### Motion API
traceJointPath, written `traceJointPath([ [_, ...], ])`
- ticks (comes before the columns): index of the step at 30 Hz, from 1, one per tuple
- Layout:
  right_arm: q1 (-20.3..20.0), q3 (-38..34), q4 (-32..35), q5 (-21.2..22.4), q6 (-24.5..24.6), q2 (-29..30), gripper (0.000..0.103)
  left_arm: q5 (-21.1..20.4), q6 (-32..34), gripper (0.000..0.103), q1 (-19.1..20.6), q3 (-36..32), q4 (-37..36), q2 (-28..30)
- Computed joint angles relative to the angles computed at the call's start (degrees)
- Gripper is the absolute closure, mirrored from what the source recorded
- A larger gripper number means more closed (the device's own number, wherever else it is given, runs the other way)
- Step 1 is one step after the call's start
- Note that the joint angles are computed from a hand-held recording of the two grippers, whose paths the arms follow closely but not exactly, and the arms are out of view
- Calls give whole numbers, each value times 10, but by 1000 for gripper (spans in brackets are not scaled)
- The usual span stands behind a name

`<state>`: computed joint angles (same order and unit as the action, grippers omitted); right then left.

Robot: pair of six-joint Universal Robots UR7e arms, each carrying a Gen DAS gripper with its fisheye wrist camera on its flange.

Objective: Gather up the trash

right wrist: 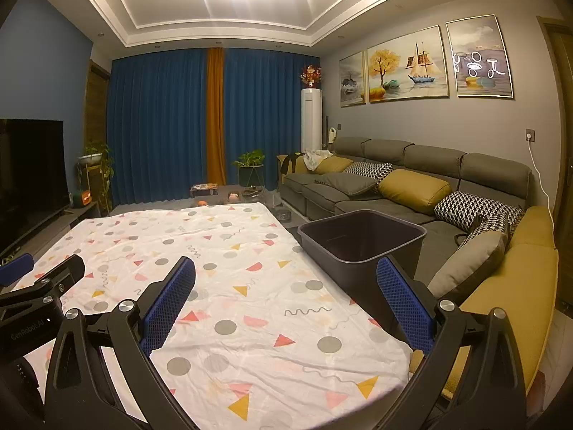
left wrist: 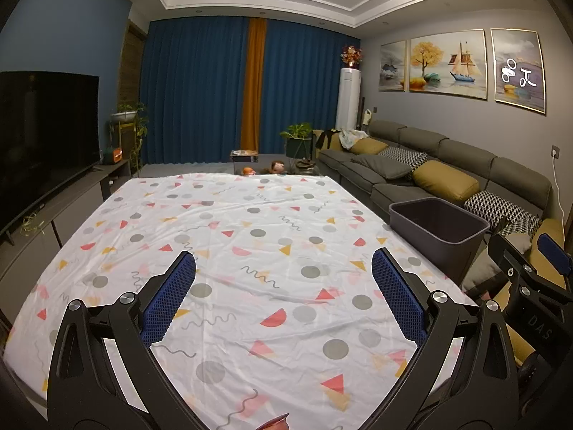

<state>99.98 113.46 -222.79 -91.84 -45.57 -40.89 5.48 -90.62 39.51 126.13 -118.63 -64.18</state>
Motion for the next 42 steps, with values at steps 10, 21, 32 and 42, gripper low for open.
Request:
traceJointPath([
  [10, 0, 0, 1, 2, 2, -2, 5, 0, 7, 6, -1, 2, -11, 1],
  [21, 1, 1, 2, 4, 4, -4, 5, 0, 13, 6, -1, 2, -18, 2],
  [32, 2, 2, 3, 6, 5, -7, 5, -2, 16, 6, -4, 5, -23, -1],
  [42, 3, 1, 2, 4, 7, -7, 5, -2, 14, 6, -5, 5, -20, -1],
])
